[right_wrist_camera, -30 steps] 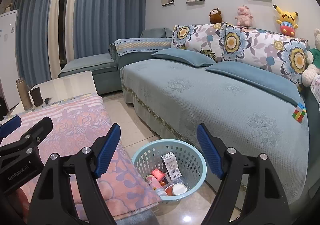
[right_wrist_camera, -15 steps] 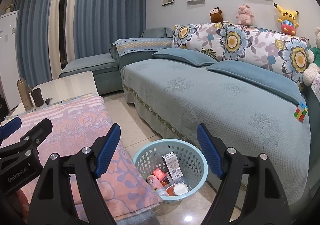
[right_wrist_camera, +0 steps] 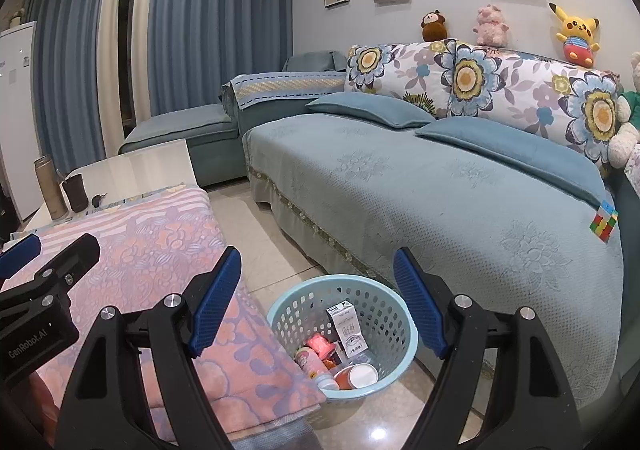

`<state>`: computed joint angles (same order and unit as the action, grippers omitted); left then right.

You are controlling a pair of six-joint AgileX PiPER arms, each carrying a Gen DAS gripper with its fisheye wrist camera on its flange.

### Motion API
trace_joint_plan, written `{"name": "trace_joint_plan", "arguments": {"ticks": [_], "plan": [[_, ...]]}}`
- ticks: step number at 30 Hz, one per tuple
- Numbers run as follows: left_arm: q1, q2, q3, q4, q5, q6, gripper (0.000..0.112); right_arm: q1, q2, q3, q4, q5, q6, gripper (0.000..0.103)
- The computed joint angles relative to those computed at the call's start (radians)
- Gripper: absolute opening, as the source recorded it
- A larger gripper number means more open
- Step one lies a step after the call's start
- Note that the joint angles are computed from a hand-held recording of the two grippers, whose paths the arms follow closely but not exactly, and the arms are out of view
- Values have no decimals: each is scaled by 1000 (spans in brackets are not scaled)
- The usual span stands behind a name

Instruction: Collect trash

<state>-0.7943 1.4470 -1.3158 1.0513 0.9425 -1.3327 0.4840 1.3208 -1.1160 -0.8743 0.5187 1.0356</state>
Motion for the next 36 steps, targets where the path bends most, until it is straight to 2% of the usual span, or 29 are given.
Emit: {"name": "trace_joint_plan", "arguments": {"ticks": [10,36], "plan": [[-2,0,-1,-1,1,-1,95,-31,4,-4,66,-27,-63,74],[-15,1,4,11,14,-19,95,-49,8,3,118,-51,-100,74]]}}
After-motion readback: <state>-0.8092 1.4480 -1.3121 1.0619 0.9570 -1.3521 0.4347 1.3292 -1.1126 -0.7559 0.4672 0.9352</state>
